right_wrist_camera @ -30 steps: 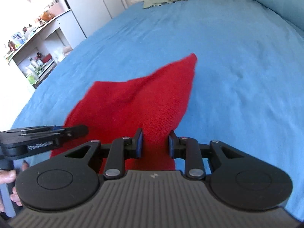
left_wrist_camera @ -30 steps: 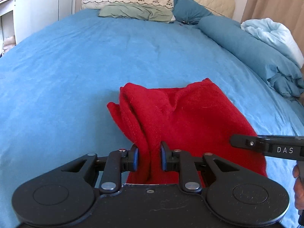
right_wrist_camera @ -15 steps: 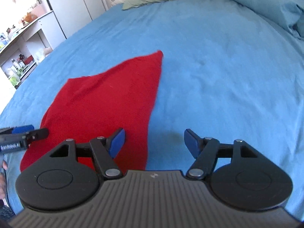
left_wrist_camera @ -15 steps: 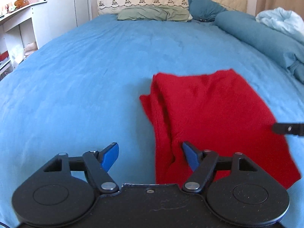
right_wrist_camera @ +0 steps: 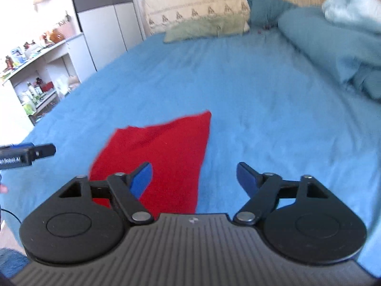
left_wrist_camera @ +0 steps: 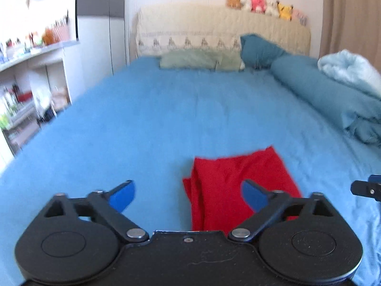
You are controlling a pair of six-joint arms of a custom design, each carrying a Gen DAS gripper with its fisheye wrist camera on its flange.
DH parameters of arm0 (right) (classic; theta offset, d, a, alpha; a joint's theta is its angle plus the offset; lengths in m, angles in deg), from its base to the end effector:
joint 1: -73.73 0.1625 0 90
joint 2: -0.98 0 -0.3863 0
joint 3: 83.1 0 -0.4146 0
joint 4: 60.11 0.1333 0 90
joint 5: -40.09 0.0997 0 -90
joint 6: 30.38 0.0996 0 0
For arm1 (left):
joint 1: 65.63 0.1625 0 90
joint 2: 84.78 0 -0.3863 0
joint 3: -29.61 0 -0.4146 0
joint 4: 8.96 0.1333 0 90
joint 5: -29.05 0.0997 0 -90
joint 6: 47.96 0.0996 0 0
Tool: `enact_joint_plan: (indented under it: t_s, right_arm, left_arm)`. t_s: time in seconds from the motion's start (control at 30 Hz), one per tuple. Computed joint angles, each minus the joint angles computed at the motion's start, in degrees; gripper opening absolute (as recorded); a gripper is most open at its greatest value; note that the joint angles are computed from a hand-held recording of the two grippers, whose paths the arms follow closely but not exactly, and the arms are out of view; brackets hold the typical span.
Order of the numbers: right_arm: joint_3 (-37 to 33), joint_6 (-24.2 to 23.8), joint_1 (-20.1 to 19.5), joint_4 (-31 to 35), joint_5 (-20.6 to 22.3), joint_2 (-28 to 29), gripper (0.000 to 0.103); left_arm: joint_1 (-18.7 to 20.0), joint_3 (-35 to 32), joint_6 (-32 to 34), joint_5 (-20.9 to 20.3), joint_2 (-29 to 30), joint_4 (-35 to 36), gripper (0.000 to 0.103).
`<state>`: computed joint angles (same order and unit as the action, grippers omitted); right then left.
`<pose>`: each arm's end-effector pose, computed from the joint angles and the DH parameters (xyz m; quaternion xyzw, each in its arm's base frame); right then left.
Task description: Fold small clothes
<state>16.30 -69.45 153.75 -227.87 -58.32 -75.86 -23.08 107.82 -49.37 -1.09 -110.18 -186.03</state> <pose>0.0115 -0.6200 0.4052 0.1891 -0.8640 0.3934 0.2509 -0.3747 -0.6419 0.0127 0.1886 0.8197 -0.4296 0.3285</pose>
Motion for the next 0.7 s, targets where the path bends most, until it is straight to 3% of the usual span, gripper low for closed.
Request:
enact_joint_plan:
  t_s: [0.17,0.27,0.47,0.7]
  right_arm:
    - [7.1,1.9,4.1,-2.2,-3.7,-8.6,0.103]
    - [10.7,2.4,6.8,-2.6,-8.5,-12.4,0.103]
    - [17.4,1.8,10.8,-2.5,-16.9,-18.0,0.103]
    - [23.1,3.7,11.4,-2.1,-21.1,-22.8,0.103]
  left_arm:
    - [-5.6,8.2,-6.7,4.0,-6.9,5.8,0.103]
    - [-8.6,12.9,-18.4,6.8,-10.8,14.3,0.103]
    - [-12.0,19.0,-34.8,7.3,-15.9,31.0,0.103]
    - [-15.2,24.2,-42.6,5.7,-18.9,35.4,0.103]
